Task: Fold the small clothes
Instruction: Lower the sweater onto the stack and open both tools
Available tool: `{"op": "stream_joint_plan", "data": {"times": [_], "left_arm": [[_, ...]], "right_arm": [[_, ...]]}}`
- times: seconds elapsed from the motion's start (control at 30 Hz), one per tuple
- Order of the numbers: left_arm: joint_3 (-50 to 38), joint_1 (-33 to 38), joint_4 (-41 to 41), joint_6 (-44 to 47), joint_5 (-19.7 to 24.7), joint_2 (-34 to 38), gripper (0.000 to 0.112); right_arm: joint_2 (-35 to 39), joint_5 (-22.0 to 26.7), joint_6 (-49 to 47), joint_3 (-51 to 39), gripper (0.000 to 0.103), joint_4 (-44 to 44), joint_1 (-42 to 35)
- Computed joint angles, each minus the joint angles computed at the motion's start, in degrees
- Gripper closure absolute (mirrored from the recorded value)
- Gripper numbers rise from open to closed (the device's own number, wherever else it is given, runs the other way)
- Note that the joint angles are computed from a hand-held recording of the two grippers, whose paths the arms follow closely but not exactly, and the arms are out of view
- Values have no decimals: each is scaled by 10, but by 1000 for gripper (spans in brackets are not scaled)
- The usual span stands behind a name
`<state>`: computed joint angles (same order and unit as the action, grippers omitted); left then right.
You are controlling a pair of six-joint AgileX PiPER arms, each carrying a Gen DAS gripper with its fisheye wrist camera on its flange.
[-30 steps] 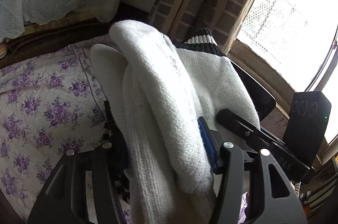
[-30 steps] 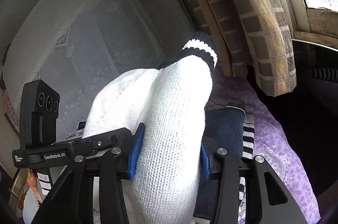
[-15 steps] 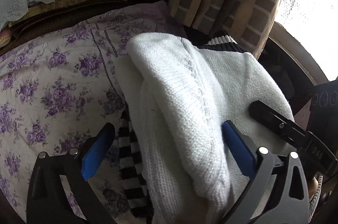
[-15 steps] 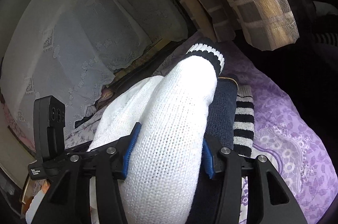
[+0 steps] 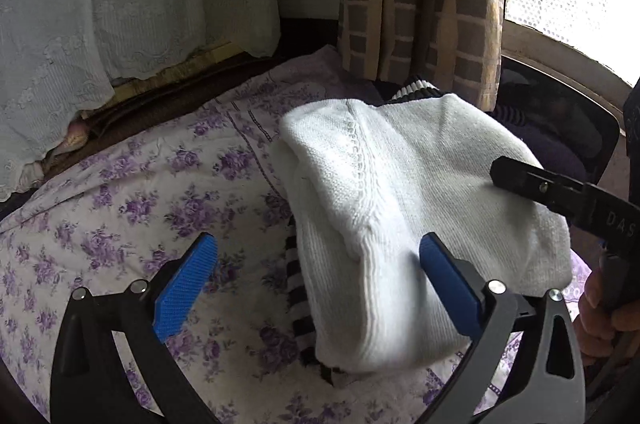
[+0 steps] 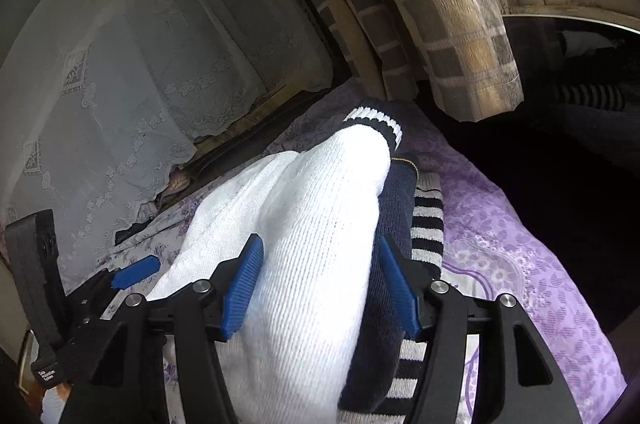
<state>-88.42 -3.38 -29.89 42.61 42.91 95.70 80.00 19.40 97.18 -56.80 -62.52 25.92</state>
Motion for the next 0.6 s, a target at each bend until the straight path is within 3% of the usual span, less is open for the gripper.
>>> {"op": "stream_joint_plan", "data": {"times": [0.1,0.23,0.33,0.6], "left_arm": [[36,22,-14,19,-18,-30,13],[61,58,-43,49,-7,-51,13],[85,87,-75,83,1,-74,13],[153,174,-164,171,38,-151,13]], "right_arm": [[-9,90,6,1,43,-18,51],[-33,140,30,14,43,-17,90],[-49,228,54,12,42,-40,156],[-62,433,107,-6,26,-70,357]]}}
